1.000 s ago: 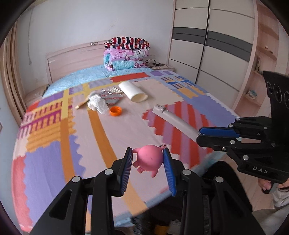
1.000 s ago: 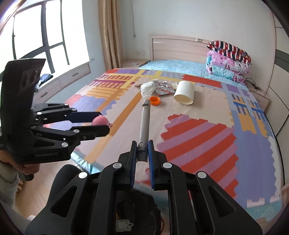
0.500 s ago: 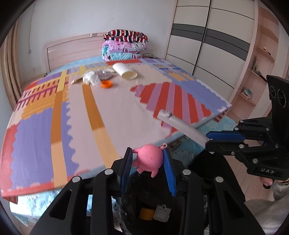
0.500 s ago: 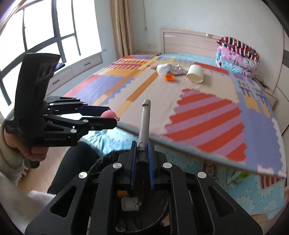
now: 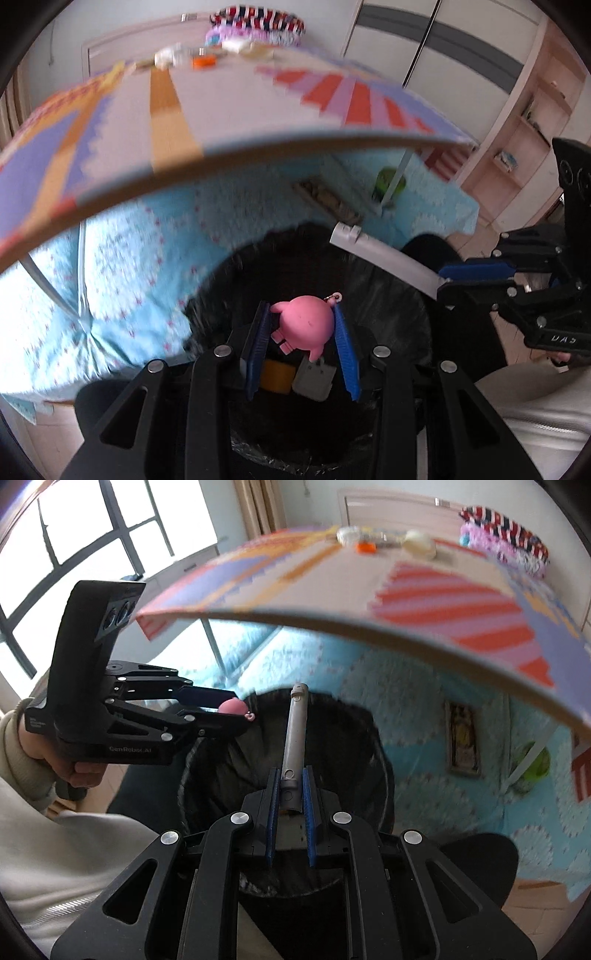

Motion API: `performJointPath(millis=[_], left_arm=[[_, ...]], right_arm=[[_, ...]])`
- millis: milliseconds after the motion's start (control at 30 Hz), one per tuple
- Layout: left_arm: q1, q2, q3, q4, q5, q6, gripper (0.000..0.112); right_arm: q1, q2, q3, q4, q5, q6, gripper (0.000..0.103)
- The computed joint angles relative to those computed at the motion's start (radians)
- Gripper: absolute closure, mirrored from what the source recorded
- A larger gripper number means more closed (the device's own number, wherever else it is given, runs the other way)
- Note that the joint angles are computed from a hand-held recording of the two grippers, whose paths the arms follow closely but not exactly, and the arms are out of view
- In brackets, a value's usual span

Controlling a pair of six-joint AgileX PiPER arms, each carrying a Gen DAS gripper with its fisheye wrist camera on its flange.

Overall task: Collect trash
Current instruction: 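Carry pig and grey tube over the bin and open both tools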

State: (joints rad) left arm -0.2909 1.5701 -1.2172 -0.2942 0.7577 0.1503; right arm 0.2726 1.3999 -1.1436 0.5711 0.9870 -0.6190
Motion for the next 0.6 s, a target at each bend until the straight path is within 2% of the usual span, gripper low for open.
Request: performJointPath(millis=[167,333,600], left_arm=[[-0.005,0.048,0.037,-0.011,-0.013,0.001,0.079],[-0.053,0.106,0.051,0.049,-0.026,-0.048,0.079],[-0.057,0.163,0.044,0.034,-0.010,-0.046,0.078]], right_arm=[[0.024,0.060,0.043,-0.014,-0.018,0.002,0.090],[0.055,0.125,0.061,-0.043,-0.042,0.032,0.090],[0.084,0.197,0.034,-0.100,-0.051,0.086,0.090]])
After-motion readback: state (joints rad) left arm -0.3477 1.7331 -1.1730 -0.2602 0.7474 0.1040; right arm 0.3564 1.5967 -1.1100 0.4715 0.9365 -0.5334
